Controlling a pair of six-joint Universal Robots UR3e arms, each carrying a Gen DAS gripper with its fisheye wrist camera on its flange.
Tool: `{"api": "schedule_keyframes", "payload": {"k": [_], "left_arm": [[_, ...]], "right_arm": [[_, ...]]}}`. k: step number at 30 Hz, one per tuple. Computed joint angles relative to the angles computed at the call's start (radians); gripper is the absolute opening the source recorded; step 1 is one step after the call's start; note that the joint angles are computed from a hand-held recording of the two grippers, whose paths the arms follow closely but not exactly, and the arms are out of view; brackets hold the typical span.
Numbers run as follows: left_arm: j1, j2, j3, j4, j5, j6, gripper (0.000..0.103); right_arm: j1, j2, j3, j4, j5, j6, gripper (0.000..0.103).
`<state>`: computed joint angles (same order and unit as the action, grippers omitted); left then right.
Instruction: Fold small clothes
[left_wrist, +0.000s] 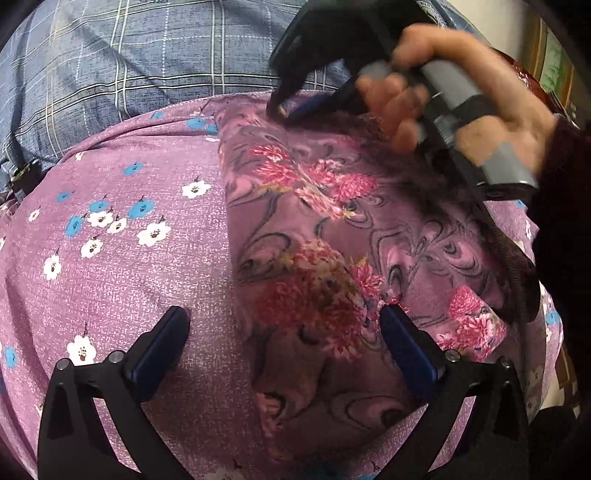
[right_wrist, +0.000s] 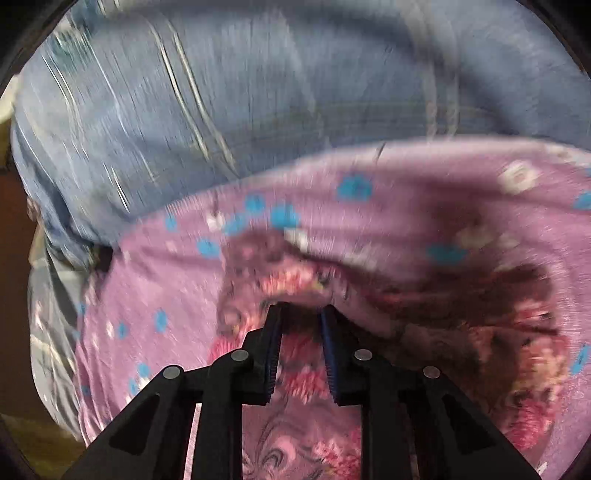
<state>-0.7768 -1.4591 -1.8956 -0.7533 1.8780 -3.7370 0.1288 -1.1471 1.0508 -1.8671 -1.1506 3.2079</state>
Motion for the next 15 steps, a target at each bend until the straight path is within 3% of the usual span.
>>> {"api": "schedule_keyframes", "payload": {"k": [4,7,10,15], "left_arm": [[0.074,0.039,0.030,-0.083,-0.091,0.065,0.103],[0.049,0.082,0.011,-0.026,0.008,0.037,0.103],[0.040,0.113,-0.003,0.016,0.079,0.011,0.103],[0.060,0.075,0.020,-0.062,0.089,-0.035,0.103]], "right_arm": [[-0.111,-0.250,0.300,-0.170,0.144,0.022,0.026],[-0.200,-0.470,0.448,-0.100,0.170,-0.100,0.026],[-0.371,-0.699,0.546,0.093,0.239,-0.258,0.027],[-0.754,-1.010,0.586,0.696,0.345,-0.676,0.026]]}}
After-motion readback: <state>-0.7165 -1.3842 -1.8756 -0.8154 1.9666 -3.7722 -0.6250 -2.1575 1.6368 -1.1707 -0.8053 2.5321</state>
